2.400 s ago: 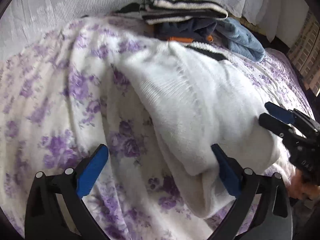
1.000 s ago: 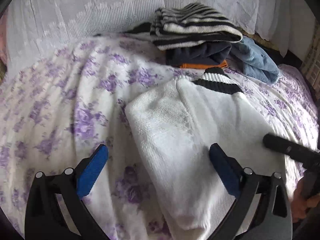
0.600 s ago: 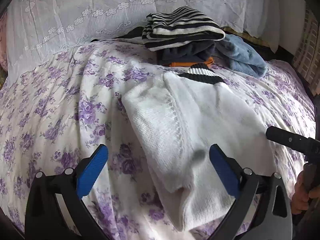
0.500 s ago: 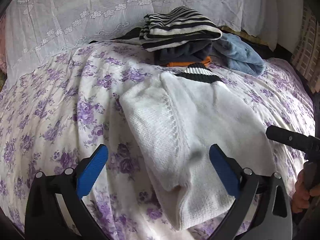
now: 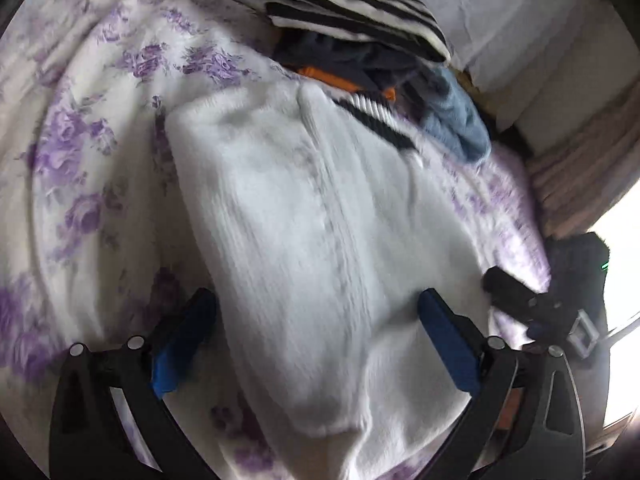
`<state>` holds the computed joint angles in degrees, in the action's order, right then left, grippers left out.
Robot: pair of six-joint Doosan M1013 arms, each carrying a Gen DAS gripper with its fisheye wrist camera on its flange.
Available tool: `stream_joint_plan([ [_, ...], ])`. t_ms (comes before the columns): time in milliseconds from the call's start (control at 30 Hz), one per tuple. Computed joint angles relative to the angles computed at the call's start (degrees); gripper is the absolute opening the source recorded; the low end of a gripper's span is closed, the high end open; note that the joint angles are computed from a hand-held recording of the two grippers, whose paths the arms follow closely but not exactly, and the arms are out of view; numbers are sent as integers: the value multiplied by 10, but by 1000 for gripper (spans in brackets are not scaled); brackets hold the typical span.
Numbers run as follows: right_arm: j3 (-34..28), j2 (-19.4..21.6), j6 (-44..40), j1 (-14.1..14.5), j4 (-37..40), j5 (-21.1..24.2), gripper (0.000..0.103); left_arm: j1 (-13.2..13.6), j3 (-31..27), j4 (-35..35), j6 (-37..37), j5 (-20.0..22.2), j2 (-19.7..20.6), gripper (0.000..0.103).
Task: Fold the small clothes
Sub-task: 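Grasp the folded sweater with both grippers and lift it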
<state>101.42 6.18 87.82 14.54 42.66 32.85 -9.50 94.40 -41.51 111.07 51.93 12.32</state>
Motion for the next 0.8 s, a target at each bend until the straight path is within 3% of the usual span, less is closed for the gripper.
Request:
stream_joint_plan([
  [67,-13,17,-13,-4,22,17,91,3,-6,-20,0,5,8,99],
  [133,-30,30,4,4,-13,18,91,-1,-18,-20,2,14,18,99],
  [167,-39,35,4,9,-29,24,84,-5,-22,-14,11,17,21,98],
  [233,-43,40,-37,16,-1,32,59,-16,-21,10,18,4,14,95],
  [300,-44,36,-43,25,-16,20,50,-31,-14,53,14,-28,1,85],
  [333,-44,32,-48,27,-16,17,49,-33,-11,59,12,-38,-4,80],
  [400,-44,24,-76,26,13,11,46,-28,-13,56,-3,-47,-12,55],
  [500,-65,15,-100,35,-2,5,45,-7,-22,-1,10,-38,-16,44],
  [667,-125,24,-133,37,-22,0,45,-4,-55,-19,40,-72,-31,42],
  [800,-196,50,-154,22,-22,5,45,-5,-147,5,20,-66,0,42],
])
